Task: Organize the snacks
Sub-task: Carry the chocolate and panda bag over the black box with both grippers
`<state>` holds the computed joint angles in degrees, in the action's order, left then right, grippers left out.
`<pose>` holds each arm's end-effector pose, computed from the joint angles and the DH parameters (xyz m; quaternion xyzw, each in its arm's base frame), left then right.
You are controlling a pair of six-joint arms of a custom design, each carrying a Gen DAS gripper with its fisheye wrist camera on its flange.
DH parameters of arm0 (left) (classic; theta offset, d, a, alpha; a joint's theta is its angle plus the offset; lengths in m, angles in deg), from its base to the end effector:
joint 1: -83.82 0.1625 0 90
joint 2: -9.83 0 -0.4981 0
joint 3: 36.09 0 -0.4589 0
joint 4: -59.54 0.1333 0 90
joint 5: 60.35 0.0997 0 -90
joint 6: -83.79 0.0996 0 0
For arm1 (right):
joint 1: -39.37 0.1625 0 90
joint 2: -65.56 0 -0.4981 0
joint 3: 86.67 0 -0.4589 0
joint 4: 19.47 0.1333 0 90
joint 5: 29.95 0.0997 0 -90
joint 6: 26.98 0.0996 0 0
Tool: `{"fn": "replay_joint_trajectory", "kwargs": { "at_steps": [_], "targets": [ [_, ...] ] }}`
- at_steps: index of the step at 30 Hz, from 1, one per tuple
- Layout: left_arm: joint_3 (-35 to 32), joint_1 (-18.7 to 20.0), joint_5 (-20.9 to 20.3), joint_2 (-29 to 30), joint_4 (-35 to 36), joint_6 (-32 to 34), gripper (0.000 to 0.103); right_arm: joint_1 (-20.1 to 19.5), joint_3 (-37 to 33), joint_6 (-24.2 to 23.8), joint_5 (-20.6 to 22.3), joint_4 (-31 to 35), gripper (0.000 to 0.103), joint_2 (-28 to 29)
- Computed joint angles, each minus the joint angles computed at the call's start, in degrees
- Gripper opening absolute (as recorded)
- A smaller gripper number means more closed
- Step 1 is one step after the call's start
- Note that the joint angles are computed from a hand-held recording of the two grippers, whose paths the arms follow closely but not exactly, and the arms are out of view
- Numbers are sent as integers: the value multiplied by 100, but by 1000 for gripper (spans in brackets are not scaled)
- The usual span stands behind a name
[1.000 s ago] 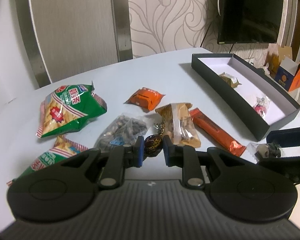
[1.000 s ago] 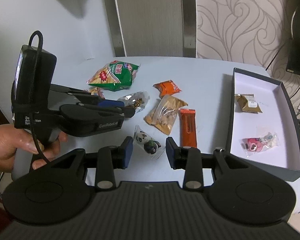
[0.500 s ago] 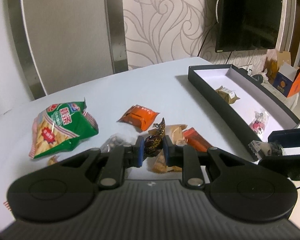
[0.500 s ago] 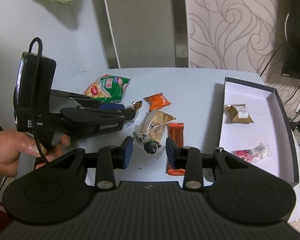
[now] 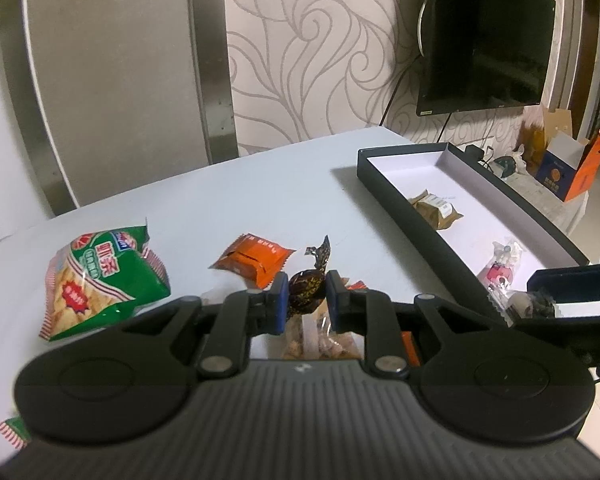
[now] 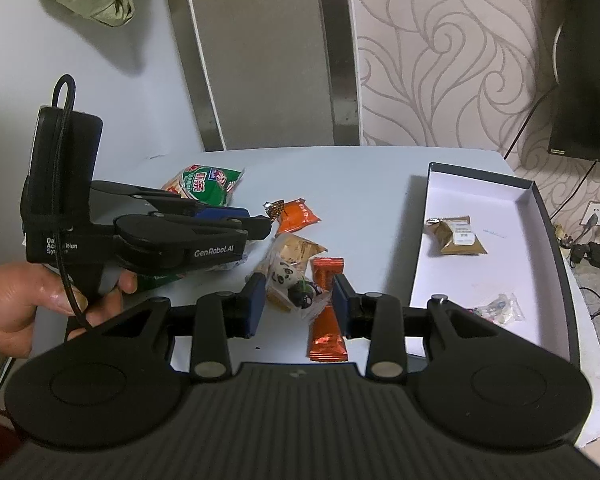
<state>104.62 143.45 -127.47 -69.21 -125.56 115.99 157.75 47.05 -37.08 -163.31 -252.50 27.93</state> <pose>-0.0772 -0.4720 0.2259 0.4387 0.8318 -0.2788 0.1944 0.2790 -0.3798 0.0337 0.1420 -0.8533 0.4192 0.2758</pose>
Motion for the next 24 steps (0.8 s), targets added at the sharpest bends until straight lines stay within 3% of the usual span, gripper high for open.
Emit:
{"fn": "replay_joint_trajectory", "kwargs": {
  "at_steps": [24],
  "targets": [
    [-218, -474, -198, 636, -303, -165, 23, -308, 352, -216, -78, -562, 41, -377]
  ]
}}
